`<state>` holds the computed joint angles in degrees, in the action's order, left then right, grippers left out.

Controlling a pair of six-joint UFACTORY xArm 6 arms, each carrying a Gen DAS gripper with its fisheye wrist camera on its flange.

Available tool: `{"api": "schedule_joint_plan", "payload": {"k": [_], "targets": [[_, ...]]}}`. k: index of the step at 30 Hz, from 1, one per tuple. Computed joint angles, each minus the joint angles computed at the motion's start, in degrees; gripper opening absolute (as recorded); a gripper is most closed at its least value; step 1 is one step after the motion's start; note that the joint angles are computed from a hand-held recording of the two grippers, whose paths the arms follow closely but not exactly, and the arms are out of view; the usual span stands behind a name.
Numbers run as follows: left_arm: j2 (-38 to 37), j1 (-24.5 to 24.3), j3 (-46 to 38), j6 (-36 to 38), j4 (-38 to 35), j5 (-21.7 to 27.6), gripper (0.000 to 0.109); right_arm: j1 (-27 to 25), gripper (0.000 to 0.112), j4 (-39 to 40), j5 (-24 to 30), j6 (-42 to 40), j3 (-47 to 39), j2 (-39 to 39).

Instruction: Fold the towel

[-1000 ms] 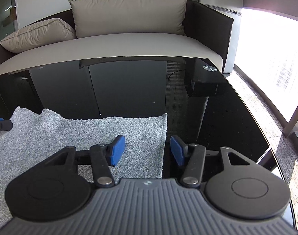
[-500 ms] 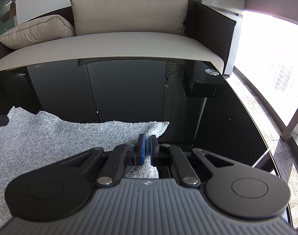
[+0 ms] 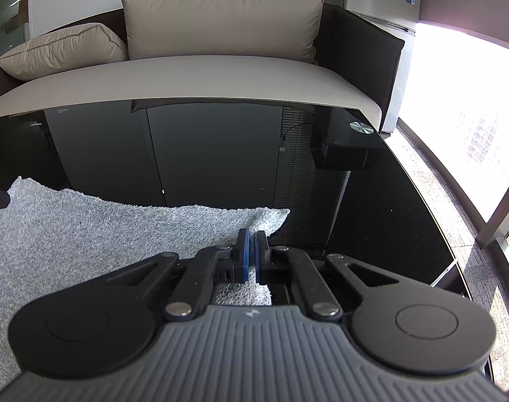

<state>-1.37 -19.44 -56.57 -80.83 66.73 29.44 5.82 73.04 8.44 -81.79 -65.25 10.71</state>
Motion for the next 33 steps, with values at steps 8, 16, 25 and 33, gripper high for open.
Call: {"api": "schedule_joint_plan", "payload": {"k": [8, 16, 25, 33], "targets": [[-0.9, 0.8, 1.1, -2.3, 1.7, -1.4, 0.011, -0.3, 0.006, 5.6, 0.2, -4.1, -0.4, 0.0], [-2.7, 0.7, 2.1, -5.6, 4.4, -1.2, 0.03, -0.8, 0.028, 18.6, -0.5, -15.0, -1.9, -0.5], [-5.5, 0.9, 4.2, -5.9, 2.3, -1.2, 0.053, -2.1, 0.048, 23.0, 1.2, -17.1, -1.4, -1.9], [-8.0, 1.2, 6.5, -5.0, 0.7, -1.8, 0.069, -1.9, 0.061, 20.7, 1.1, -14.8, -0.2, -2.5]]}}
